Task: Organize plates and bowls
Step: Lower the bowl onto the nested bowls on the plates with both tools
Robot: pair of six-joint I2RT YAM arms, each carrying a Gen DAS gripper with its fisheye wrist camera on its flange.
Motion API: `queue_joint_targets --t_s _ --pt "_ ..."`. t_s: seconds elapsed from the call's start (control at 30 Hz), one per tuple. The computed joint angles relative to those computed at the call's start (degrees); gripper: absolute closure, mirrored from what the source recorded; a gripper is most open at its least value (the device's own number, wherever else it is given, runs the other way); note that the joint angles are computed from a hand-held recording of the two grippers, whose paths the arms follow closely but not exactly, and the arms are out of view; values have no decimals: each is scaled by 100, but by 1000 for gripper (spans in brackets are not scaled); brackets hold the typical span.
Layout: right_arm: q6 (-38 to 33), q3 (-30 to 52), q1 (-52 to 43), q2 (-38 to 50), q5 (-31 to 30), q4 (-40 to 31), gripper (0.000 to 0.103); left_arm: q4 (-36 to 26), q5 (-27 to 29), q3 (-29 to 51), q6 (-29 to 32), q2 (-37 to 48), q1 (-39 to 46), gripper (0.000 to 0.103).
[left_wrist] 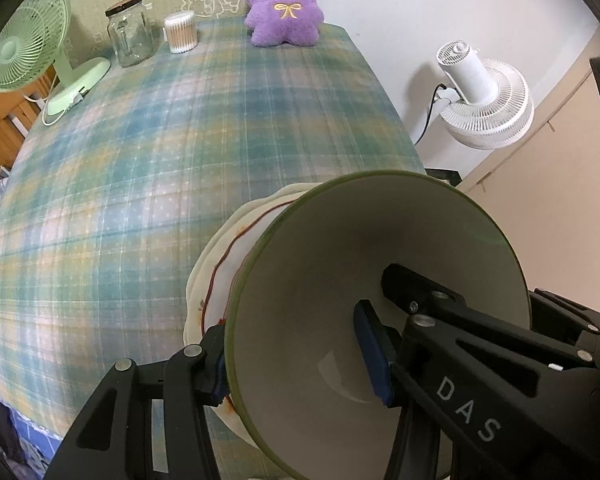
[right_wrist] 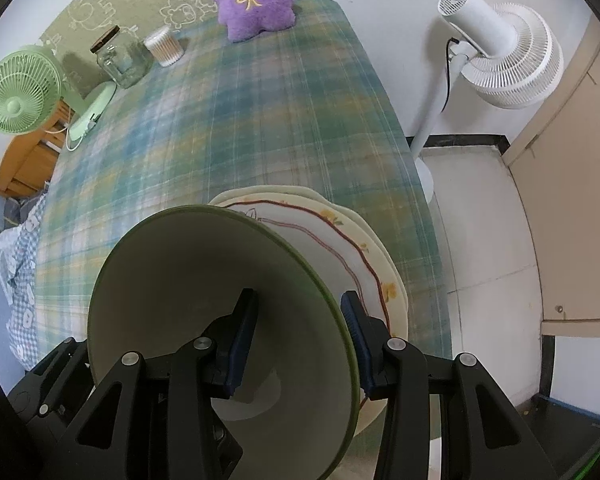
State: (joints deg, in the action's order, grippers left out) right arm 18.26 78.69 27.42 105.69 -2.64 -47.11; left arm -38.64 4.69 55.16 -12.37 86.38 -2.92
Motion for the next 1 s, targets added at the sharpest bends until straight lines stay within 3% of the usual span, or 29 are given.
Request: queue_joint_targets --t_s 0.43,0.73,0.9,1.0 --pt "-212 -197 7 -116 25 258 56 171 -150 -75 -57 -18 -48 50" --pt "-152 -417 146 -484 323 350 55 -39 -298 -82 60 -337 -162 32" --pt "-51 -494 207 -728 571 322 35 -166 -359 -30 210 -521 -149 24" --pt "-29 -471 261 -847 713 281 33 -257 -347 31 258 -626 -89 22"
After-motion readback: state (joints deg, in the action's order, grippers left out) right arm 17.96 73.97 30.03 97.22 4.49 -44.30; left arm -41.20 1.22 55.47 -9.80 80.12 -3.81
